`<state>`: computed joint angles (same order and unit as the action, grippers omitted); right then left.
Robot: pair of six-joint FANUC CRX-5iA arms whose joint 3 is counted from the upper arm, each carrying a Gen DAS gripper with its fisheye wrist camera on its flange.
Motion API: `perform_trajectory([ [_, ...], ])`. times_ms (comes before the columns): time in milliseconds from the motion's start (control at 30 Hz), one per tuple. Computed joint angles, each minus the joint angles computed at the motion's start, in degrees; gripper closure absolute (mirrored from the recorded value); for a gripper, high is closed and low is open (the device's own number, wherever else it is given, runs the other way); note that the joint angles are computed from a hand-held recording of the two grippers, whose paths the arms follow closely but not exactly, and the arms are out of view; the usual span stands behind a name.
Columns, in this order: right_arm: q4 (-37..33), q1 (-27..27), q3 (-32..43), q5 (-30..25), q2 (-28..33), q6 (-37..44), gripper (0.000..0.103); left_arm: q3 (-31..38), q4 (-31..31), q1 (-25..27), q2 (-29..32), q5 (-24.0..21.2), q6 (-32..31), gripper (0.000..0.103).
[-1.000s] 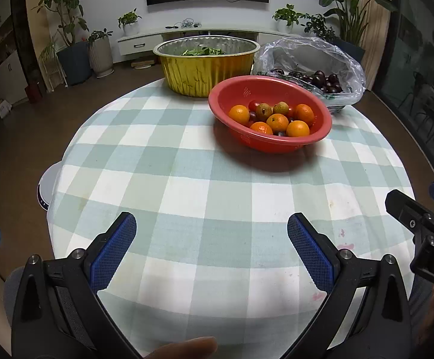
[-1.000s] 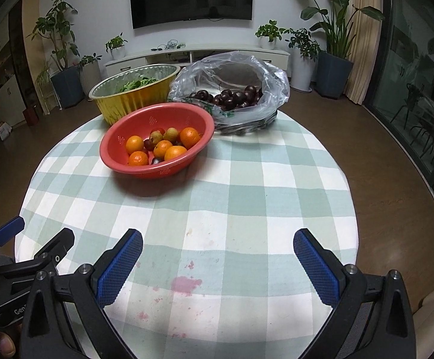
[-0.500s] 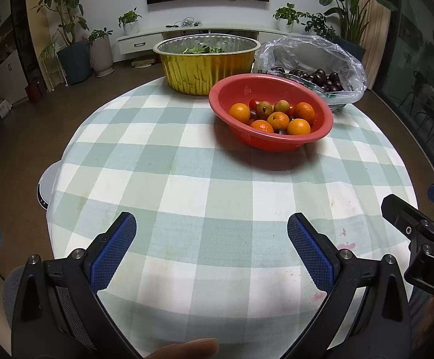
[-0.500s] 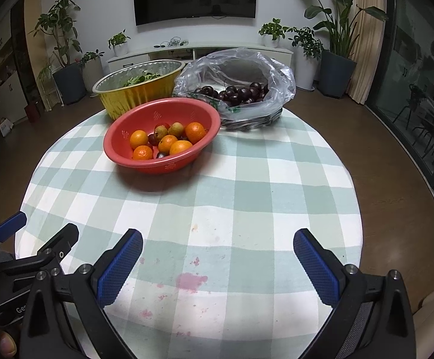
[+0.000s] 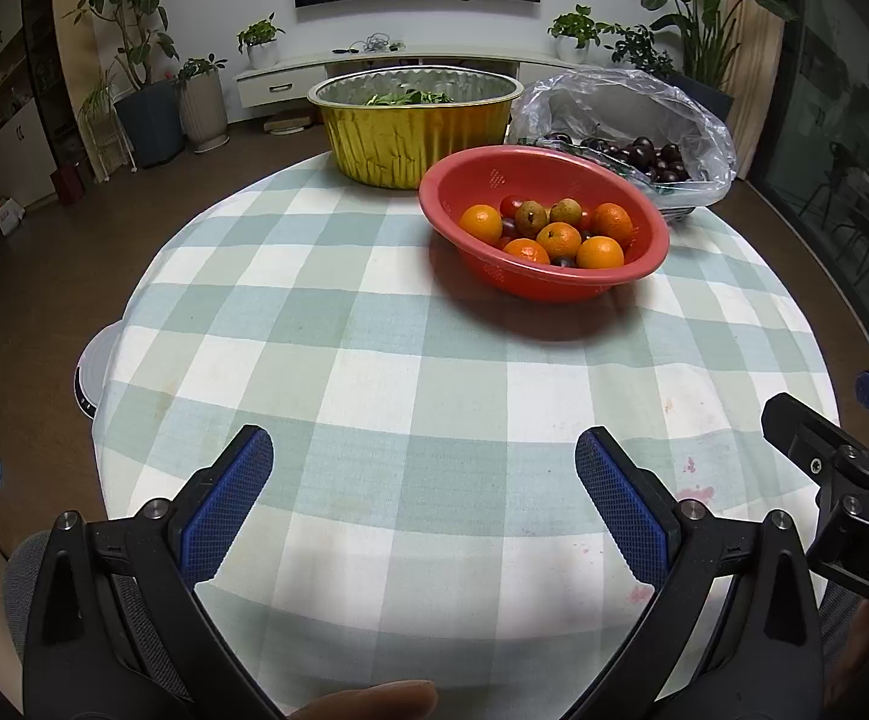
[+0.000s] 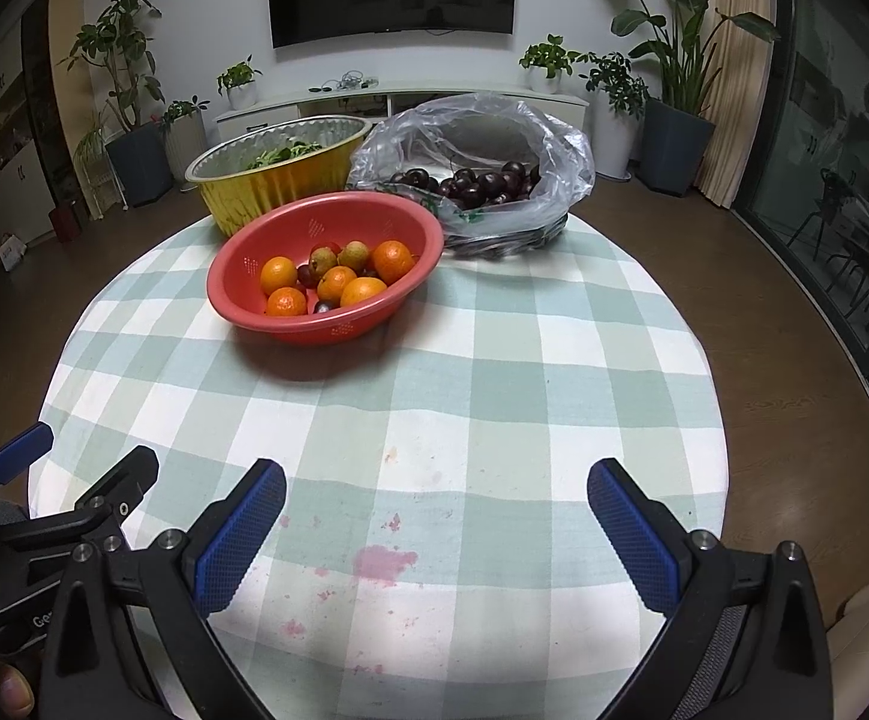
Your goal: Organize fruits
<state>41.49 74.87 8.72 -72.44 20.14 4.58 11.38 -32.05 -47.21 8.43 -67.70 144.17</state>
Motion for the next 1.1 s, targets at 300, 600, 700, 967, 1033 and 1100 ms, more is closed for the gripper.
perform_trajectory([
  [300,-0.04,0.03,0.04,0.0,0.07,0.03,0.0,-0.07,0.01,0.06,-0.01,0.05,0.0,0.0],
  [600,-0.08,0.05,0.14,-0.09,0.11,0.05,0.0,-0.28,0.12,0.14,-0.1,0.17,-0.04,0.0],
  [700,-0.07,0.05,0.16,-0.1,0.11,0.1,0.0,-0.36,0.11,0.12,-0.12,0.19,0.01,0.0],
  [967,-0.17,0.09,0.27,-0.14,0.17,0.14,0.0,-0.52,0.08,0.11,-0.18,0.2,0.14,0.0],
  [1033,-0.21,0.08,0.36,-0.15,0.26,0.16,0.0,-0.56,-0.04,0.04,-0.15,0.17,0.3,0.0],
  [1100,-0.18,0.17,0.29,-0.12,0.33,0.02,0.0,-0.68,-0.18,0.0,-0.22,0.19,0.37,0.0],
])
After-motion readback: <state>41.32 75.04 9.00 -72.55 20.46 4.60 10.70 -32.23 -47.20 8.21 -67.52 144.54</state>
